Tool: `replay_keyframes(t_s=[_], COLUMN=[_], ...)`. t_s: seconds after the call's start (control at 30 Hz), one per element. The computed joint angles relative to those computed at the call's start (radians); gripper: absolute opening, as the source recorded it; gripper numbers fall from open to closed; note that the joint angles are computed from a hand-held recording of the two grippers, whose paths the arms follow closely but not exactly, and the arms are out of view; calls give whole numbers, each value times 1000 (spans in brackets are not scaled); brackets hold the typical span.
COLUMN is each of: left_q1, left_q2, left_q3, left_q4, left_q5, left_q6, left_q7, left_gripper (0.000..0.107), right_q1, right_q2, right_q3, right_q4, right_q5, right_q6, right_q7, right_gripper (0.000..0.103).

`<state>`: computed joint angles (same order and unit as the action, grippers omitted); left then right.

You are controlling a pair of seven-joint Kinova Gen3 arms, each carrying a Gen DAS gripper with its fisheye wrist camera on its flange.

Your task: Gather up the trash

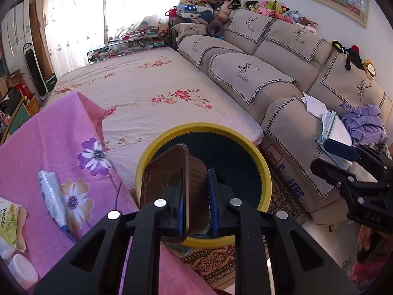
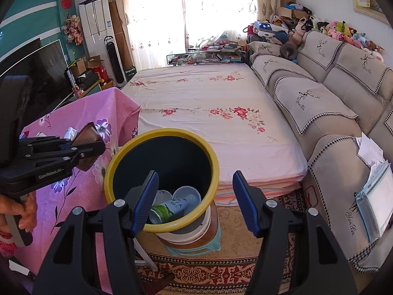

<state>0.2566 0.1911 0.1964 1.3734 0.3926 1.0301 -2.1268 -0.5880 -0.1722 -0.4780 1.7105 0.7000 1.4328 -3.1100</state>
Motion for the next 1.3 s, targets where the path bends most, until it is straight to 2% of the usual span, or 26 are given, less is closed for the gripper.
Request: replay_keyframes(t_s=[0.03,0.1,0.13,0.17,0.3,0.47,0.67,0.87,1.1,1.3], left_q1=[19,65,83,82,55,-43,-159,-259,-409,-541], left_q2=[17,46,48,40,-14,-142,-284,-376,-394,-356], left_q3=[2,-1,-6,-1,0,-40,-183,-335,-520,-598], left_q4=[-12,-38,-40,-26,11,77,143,193,211,210], left_q5=[-21,-87,-109,-115,-105,15,182,235,279,347], left_q6=[-11,-31,-45,-70,-96,-66,39,104,137,156], left_q7=[28,99,123,135,113,8,-183,-313,-437,-524], left_gripper=[19,48,73,77,77,77,82,83,86,86], right_q1=[1,5,9,12,18,2,-54,-148,-258,-308], right_q2=[-7,-15,-19,-23,-18,6,69,149,312,442], right_q3=[2,2,1,0,-13,-20,-8,23,71,95], right_q4=[6,14,17,21,20,4,-50,-121,-288,-454], right_q5=[-3,-7,-9,-10,-13,-3,26,55,37,-52], right_q6=[-1,-2,-4,-6,-6,-11,-8,-44,-197,-316], right_q7=[0,-3,-4,-4,-6,-8,-3,15,197,389], right_gripper=[60,60,61,61,61,62,62,63,63,63])
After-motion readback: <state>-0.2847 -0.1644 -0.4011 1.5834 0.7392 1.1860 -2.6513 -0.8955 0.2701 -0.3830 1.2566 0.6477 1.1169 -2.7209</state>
